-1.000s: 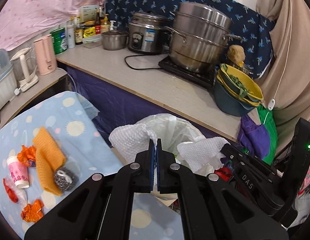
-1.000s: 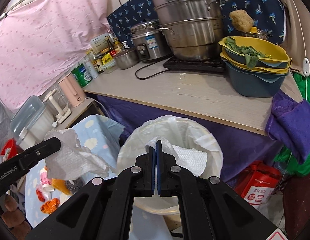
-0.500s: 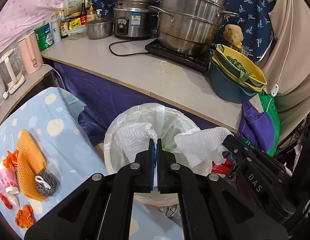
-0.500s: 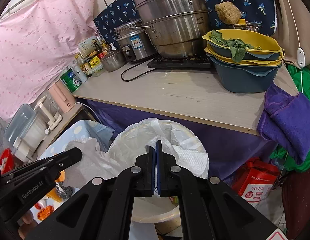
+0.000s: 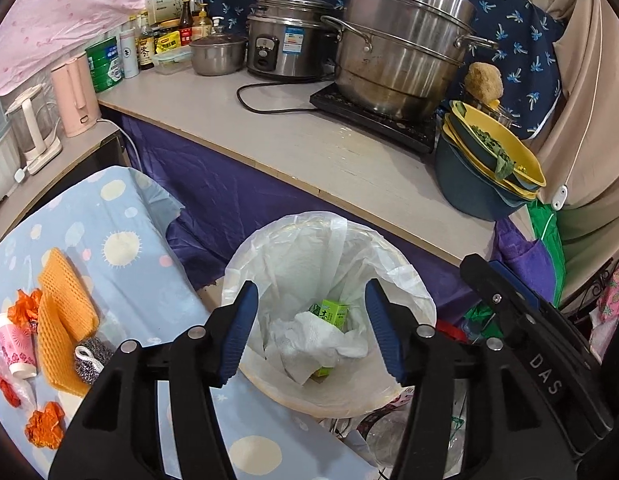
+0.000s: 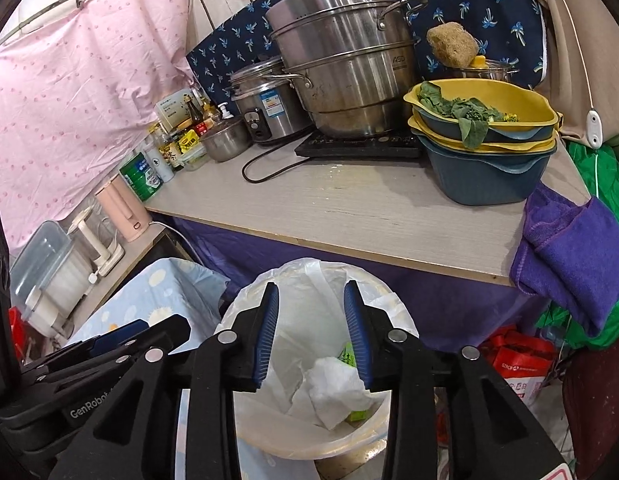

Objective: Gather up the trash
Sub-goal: 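Carry the tissue with the left gripper over the bin and release it, then grasp the steel scrubber with the right gripper while the left gripper grasps the orange wrapper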

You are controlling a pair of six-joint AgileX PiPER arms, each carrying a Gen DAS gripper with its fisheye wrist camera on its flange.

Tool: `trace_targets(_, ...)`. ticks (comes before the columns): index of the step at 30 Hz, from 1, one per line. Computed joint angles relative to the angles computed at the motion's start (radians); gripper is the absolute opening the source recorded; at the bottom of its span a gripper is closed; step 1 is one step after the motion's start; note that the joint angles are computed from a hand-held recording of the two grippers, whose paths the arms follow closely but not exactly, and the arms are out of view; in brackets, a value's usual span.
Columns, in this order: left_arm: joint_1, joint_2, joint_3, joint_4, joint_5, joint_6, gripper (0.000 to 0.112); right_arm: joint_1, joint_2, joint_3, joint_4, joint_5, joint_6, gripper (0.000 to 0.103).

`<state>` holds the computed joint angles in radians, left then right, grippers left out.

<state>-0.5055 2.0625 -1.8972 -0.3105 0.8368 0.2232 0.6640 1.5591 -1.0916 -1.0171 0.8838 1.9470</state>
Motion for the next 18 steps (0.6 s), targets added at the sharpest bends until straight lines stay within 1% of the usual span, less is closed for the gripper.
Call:
trace_targets(9, 0.049, -0.054, 0.063, -0.034, -0.023, 0.017, 0.054, 0.046, 0.026, -0.062, 0.003, 0.037, -0.026, 0.035)
trace_targets(11, 0.064, -0.073, 0.088, -0.043, -0.034, 0.026, 0.056, 0.056, 0.036, -0.082, 0.003, 0.044, -0.033, 0.036)
trace_targets(13, 0.081, -0.092, 0.114, -0.052, -0.045, 0.033, 0.058, 0.069, 0.050, -0.105, 0.003, 0.054, -0.040, 0.041)
trace_targets(18, 0.141, -0.135, 0.177, -0.075, -0.066, 0.049, 0.063, 0.098, 0.099, -0.175, 0.012, 0.061, -0.070, 0.043)
